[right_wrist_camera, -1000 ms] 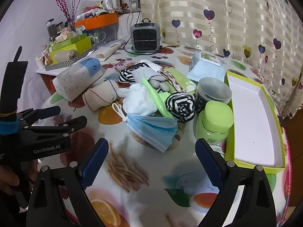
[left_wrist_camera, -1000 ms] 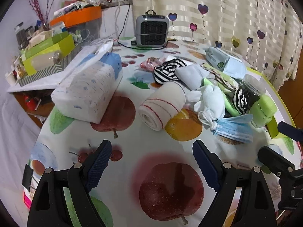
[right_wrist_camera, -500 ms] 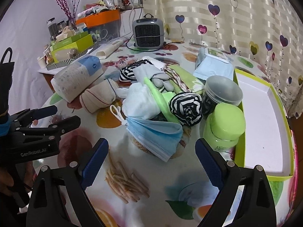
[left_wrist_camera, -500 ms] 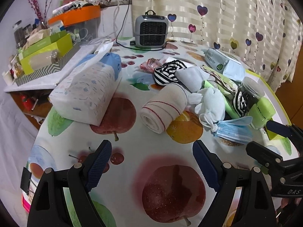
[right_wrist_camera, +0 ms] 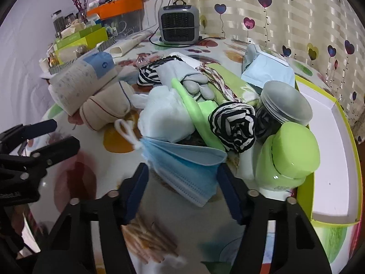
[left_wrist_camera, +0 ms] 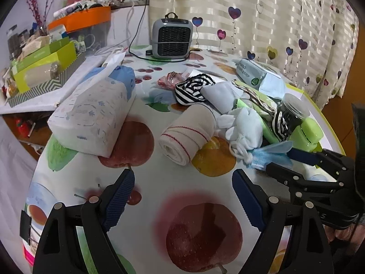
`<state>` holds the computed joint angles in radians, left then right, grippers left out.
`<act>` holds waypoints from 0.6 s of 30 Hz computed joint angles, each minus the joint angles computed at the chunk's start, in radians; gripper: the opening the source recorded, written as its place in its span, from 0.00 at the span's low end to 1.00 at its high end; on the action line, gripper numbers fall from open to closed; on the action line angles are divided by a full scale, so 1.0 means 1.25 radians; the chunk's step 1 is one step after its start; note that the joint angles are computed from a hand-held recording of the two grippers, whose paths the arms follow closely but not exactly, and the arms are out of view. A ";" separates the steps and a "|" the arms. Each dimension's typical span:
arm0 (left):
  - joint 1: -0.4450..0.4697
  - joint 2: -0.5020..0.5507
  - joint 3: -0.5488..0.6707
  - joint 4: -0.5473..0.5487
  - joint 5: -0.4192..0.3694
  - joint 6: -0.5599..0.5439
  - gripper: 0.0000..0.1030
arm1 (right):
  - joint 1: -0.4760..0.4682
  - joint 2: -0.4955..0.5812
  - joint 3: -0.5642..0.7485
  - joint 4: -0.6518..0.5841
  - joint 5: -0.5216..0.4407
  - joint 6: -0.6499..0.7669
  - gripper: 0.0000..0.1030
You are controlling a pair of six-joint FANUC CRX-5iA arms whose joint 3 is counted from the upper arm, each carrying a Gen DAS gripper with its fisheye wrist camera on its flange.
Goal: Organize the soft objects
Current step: 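Reach the right gripper to the blue face mask and grasp it, then lift the blue mask with the right gripper while the left gripper grasps the striped bandage roll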
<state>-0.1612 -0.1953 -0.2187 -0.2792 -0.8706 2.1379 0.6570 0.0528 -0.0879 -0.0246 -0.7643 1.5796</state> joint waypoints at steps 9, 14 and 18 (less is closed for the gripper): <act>0.019 0.022 0.034 -0.018 -0.002 -0.011 0.86 | -0.010 -0.009 0.000 -0.034 0.000 0.036 0.28; 0.049 0.039 0.031 0.039 0.031 -0.079 0.86 | -0.021 -0.022 -0.002 -0.052 -0.004 0.042 0.26; 0.042 0.070 0.049 0.041 0.029 -0.116 0.85 | -0.032 -0.034 -0.006 -0.067 -0.004 0.048 0.25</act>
